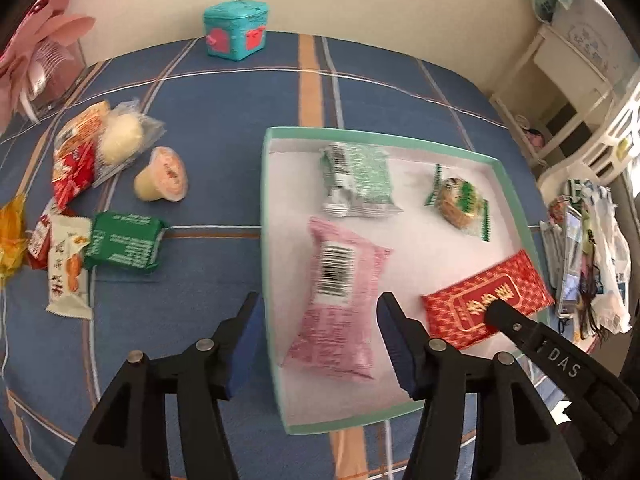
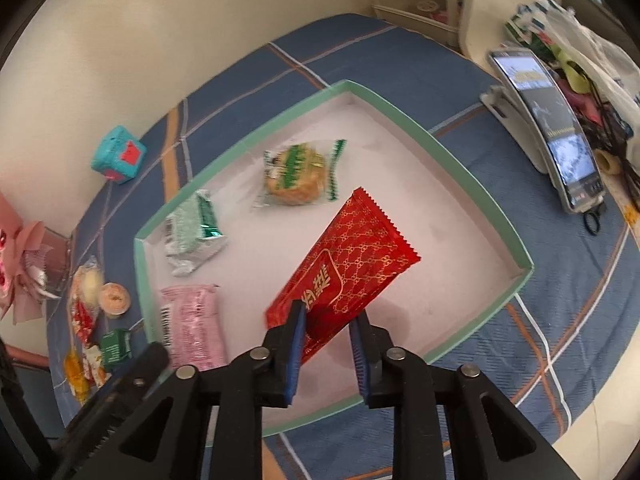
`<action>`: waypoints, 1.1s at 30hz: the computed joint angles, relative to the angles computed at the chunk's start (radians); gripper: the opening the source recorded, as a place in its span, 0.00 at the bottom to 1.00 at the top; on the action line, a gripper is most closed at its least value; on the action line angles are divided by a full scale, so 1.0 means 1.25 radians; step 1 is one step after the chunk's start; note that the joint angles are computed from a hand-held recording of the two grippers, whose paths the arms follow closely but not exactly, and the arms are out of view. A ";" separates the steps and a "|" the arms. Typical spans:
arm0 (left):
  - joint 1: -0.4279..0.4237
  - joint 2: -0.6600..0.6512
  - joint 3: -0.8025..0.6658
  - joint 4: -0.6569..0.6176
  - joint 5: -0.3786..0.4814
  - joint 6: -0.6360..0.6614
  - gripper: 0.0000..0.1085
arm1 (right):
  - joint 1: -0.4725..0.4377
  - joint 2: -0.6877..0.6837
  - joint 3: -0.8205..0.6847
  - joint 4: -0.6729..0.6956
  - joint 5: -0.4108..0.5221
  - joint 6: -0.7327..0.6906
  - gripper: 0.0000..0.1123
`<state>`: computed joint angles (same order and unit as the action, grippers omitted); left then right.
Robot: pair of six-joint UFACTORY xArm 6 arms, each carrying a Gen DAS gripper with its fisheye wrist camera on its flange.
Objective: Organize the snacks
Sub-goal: 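Carry both snacks into the white tray and open both tools, then move both tools back toward the orange cake and white pastry bag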
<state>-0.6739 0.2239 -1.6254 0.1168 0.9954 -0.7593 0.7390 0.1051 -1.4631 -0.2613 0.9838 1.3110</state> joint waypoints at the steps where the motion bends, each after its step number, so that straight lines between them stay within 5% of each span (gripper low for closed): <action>1: 0.002 -0.001 0.001 0.005 0.008 -0.006 0.56 | -0.002 -0.003 0.006 0.005 0.002 0.004 0.26; 11: 0.032 -0.026 0.045 0.028 0.051 -0.072 0.67 | -0.002 0.008 -0.011 -0.010 0.060 0.003 0.46; 22: 0.041 -0.050 0.094 0.079 0.080 -0.116 0.90 | 0.023 0.077 -0.103 -0.017 0.124 -0.090 0.71; 33: 0.051 -0.099 0.158 0.072 0.081 -0.116 0.91 | 0.051 0.114 -0.156 -0.042 0.169 -0.123 0.90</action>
<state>-0.6100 0.1005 -1.4276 0.2071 1.0971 -0.9045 0.8028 0.2472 -1.6575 -0.3132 1.1951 1.1575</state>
